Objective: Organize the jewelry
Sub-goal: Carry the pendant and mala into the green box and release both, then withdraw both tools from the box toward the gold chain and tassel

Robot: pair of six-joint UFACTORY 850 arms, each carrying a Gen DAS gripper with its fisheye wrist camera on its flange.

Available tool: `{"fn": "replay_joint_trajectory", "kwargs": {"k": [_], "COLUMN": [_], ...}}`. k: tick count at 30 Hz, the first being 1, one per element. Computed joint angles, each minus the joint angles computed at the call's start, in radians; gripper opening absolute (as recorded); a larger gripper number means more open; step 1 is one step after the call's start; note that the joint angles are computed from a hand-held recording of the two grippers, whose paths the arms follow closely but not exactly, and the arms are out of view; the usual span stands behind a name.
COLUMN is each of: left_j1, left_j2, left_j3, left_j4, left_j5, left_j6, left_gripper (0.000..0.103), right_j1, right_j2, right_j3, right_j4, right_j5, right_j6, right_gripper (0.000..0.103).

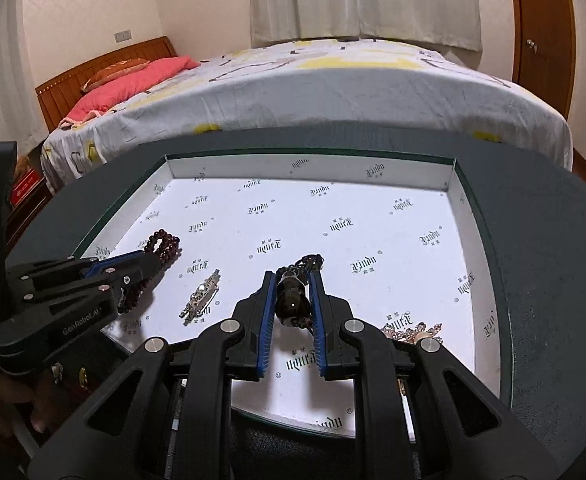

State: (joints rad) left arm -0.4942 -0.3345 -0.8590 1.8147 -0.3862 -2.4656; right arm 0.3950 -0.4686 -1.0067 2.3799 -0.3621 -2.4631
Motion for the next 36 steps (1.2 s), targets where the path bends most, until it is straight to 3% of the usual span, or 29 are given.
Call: {"fn": "replay_joint_trajectory", "kwargs": {"k": [2,3,5,11,16,25,29,36], "left_j1": [0.003,0.004,0.004,0.0,-0.042,-0.195,-0.249,-0.323], "left_j2": [-0.003,-0.005,-0.005,0.014,0.081,0.165,0.175,0.173], "left_j3": [-0.001,-0.003,-0.002,0.004,0.052,0.13,0.153,0.191], "left_j4": [0.002,-0.004,-0.002,-0.013,0.012,-0.079,-0.127,-0.227], "left_j5": [0.016,0.017,0.015,0.014,-0.074,-0.308,-0.365,-0.397], "left_j6": [0.0,0.008,-0.003,0.008,-0.049,-0.045,-0.052,-0.053], "left_gripper": [0.018,0.022,0.037,0.04,0.051,0.052,0.052,0.052], "right_j1": [0.001,0.0,-0.002,-0.017,-0.044,-0.089,-0.093,-0.107], "right_j2": [-0.003,-0.004,-0.002,0.031,0.099,0.243,0.298,0.313], "right_j3": [-0.005,-0.007,-0.005,0.024,0.086,0.262,0.354,0.422], "right_j4": [-0.028,-0.044,-0.033,-0.018,0.033,0.159,0.207,0.15], "right_j5": [0.007,0.008,0.004,-0.032,-0.082,-0.164,-0.188,-0.178], "right_j6": [0.026,0.043,0.035,0.026,-0.025,-0.19,-0.285,-0.255], "right_gripper": [0.02,0.027,0.034,0.035,0.036,0.036,0.036,0.036]}}
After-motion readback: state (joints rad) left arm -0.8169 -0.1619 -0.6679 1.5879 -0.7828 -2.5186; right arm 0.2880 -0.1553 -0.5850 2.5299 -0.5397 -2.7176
